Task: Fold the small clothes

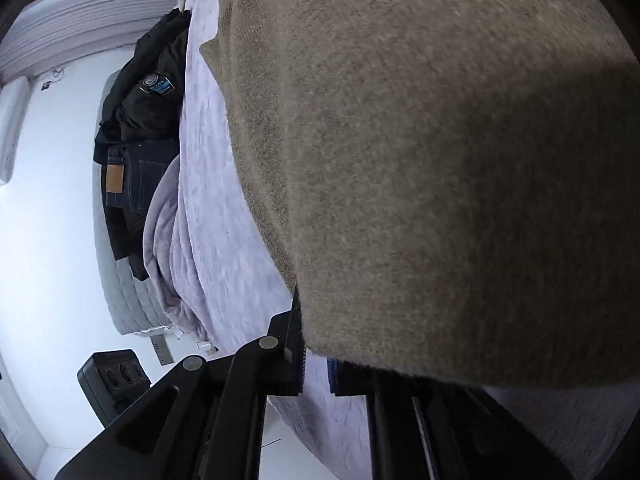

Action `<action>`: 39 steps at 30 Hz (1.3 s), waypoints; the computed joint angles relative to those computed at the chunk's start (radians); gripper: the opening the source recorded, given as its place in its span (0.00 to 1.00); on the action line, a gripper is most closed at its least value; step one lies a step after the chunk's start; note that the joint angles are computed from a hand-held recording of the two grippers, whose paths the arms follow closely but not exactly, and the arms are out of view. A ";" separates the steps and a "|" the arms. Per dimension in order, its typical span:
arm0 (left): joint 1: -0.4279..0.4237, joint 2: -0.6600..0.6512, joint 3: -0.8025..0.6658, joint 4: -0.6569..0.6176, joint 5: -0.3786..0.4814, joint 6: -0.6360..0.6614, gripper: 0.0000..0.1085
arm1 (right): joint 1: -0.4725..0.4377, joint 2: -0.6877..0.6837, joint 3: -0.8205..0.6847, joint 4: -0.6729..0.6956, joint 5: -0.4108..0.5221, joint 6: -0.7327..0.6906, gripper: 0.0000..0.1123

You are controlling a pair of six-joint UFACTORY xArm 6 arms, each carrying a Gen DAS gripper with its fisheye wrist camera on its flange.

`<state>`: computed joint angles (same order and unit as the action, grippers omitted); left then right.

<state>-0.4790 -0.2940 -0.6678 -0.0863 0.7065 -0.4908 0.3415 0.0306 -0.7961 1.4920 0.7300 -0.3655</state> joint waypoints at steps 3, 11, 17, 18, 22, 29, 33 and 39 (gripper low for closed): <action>-0.009 0.016 -0.015 0.019 0.009 -0.006 0.62 | 0.014 -0.003 -0.026 -0.086 0.013 0.008 0.07; -0.021 0.044 -0.062 0.029 0.026 0.005 0.62 | 0.009 -0.123 0.029 -0.287 0.090 0.089 0.11; -0.044 0.108 -0.115 -0.031 0.016 0.041 0.62 | -0.038 -0.244 0.090 -0.438 0.115 0.145 0.40; -0.059 0.152 -0.154 -0.018 0.019 0.024 0.62 | -0.048 -0.258 0.094 -0.452 0.123 0.146 0.40; -0.085 0.188 -0.190 -0.001 0.016 0.000 0.73 | -0.101 -0.318 0.134 -0.501 0.147 0.151 0.40; -0.122 0.256 -0.269 0.021 0.048 -0.016 0.90 | -0.147 -0.420 0.193 -0.665 0.118 0.235 0.67; -0.138 0.312 -0.324 0.026 0.077 -0.028 0.90 | -0.166 -0.501 0.235 -0.824 0.061 0.290 0.75; -0.170 0.371 -0.391 0.055 0.107 -0.052 0.90 | -0.235 -0.542 0.247 -0.909 0.111 0.311 0.75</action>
<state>-0.6491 0.0770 -1.0591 -0.0314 0.8138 -0.5426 0.1066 -0.5115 -0.5494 0.5826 0.8412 -0.0548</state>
